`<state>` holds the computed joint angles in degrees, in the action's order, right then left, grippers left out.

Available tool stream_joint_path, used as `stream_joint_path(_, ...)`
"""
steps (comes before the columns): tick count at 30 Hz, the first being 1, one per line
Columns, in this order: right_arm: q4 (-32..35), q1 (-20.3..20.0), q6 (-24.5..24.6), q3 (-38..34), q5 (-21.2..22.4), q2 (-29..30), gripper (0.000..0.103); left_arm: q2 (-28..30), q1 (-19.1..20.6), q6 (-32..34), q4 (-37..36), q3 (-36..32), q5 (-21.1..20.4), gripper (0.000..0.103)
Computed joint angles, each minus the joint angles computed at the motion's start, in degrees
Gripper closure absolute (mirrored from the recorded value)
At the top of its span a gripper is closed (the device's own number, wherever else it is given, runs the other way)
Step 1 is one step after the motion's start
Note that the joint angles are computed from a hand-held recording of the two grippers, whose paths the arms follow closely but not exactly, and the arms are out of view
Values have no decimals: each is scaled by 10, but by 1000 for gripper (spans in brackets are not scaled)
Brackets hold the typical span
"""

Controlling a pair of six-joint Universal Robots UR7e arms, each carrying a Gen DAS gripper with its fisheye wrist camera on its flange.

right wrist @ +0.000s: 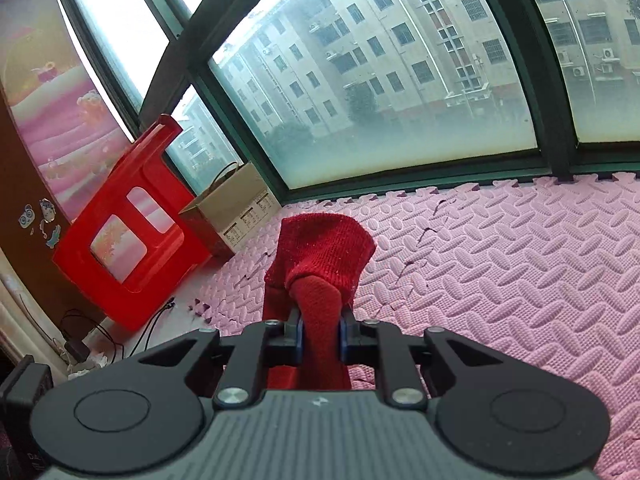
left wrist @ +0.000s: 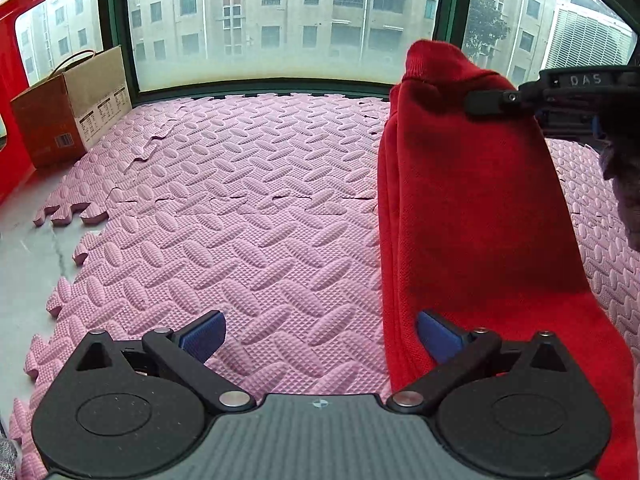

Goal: Fold clothes
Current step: 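Lift the strip end and fold it over toward the other end with the right gripper, then lower the folded end onto the bundle and open the right gripper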

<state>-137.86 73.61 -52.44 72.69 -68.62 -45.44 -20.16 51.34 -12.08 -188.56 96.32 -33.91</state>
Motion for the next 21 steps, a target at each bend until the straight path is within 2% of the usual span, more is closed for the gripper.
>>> stream_joint_path(3, -2, 0, -28, 44, 23, -38, 89, -3, 4, 2, -20, 11, -13, 0)
stream_joint_path(7, 11, -5, -80, 109, 54, -96, 89, -20, 2, -38, -39, 37, -23, 0)
stream_joint_path(10, 39, -12, -129, 156, 72, -142, 89, -38, -11, -66, -49, 70, -2, 0)
stream_joint_path(14, 76, -24, -210, 222, 74, -205, 89, -67, -34, -102, -67, 128, 32, 0)
stream_joint_path(21, 163, -66, -333, 316, 58, -299, 89, -124, -74, -238, -33, 233, 88, 0)
